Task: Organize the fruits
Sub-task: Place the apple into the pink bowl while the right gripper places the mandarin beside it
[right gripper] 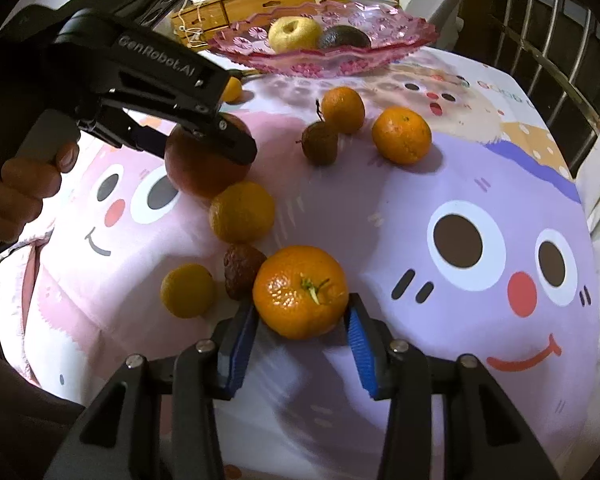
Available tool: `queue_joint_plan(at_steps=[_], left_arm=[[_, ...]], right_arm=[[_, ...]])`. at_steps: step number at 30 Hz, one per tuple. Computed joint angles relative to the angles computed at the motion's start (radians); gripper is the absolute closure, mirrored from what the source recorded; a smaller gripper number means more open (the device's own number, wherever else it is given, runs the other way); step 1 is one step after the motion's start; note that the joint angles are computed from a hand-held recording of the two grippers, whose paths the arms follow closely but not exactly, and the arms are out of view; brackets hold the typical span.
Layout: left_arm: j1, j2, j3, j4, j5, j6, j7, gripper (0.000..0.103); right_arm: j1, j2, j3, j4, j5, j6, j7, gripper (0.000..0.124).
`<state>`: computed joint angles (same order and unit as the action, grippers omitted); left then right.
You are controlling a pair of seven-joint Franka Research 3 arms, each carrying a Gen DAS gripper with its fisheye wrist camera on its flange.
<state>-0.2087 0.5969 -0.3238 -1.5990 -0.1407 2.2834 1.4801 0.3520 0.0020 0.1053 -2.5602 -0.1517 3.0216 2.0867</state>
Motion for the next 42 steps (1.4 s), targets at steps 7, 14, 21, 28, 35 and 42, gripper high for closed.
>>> queue_joint_plan(at_steps=[7, 14, 21, 28, 35, 42], left_arm=[[0.025, -0.093, 0.000, -0.053, -0.049, -0.009, -0.039, 0.032], [0.005, -0.151, 0.030, -0.039, -0.007, -0.034, -0.106, 0.032], [0.011, -0.174, 0.044, 0.012, 0.009, -0.041, -0.124, 0.032], [0.001, -0.123, 0.053, 0.115, 0.038, -0.017, -0.161, 0.032], [-0.012, -0.009, 0.058, 0.251, 0.073, 0.021, -0.183, 0.032], [-0.032, 0.138, 0.062, 0.421, 0.105, -0.040, -0.195, 0.032]], right_arm=[[-0.001, -0.045, 0.004, 0.016, 0.157, -0.025, -0.229, 0.080], [-0.010, -0.069, -0.006, 0.075, 0.275, -0.044, -0.429, 0.080], [-0.046, -0.025, -0.006, 0.189, 0.214, -0.040, -0.432, 0.080], [-0.047, 0.069, -0.022, 0.318, 0.285, -0.011, -0.497, 0.080], [-0.051, 0.176, -0.027, 0.424, 0.348, -0.025, -0.562, 0.080], [-0.060, 0.269, -0.034, 0.504, 0.394, -0.083, -0.606, 0.079]])
